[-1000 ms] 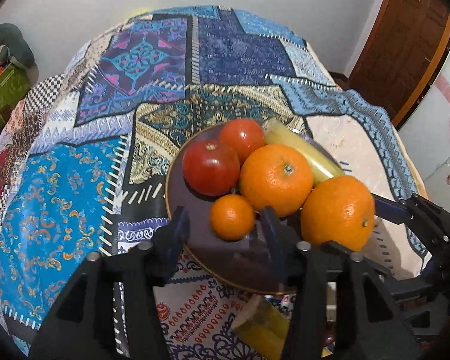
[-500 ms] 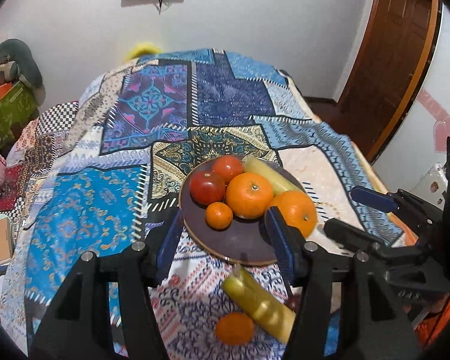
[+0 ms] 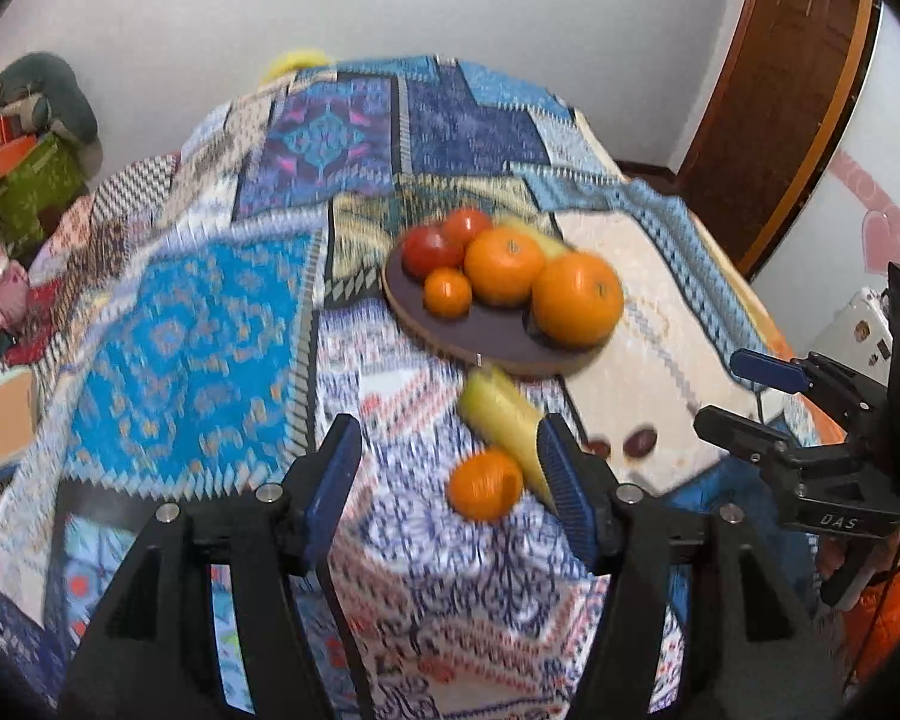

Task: Organize fruits
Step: 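Move the left tool to a mandarin while the right tool reaches a dark red date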

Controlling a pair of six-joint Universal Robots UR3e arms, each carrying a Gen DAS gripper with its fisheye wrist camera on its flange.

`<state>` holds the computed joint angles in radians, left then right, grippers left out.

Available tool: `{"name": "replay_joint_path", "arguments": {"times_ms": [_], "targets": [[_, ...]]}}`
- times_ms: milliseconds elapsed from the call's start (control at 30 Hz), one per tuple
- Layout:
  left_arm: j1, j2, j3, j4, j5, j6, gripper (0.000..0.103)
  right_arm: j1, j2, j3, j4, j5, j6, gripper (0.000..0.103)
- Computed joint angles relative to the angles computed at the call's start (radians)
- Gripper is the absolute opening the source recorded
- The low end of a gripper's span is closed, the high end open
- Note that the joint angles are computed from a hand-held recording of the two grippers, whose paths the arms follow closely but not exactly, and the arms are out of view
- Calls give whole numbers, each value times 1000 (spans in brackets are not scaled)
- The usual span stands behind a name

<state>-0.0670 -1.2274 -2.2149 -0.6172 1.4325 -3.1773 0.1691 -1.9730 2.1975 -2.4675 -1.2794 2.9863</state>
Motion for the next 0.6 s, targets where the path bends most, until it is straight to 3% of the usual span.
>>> {"name": "replay_joint_path", "arguments": {"times_ms": [233,467,600], "targets": [[-19,-34,-93,53,-11,-16,61,2,16,78,-1,4,9,70],[-36,-131,-97,141,-23,-23,58,32,99,61,-49,-4,19,53],[-34,-184,-83,168,-42,-21,51,74,160,38,-86,-43,15,46]]}}
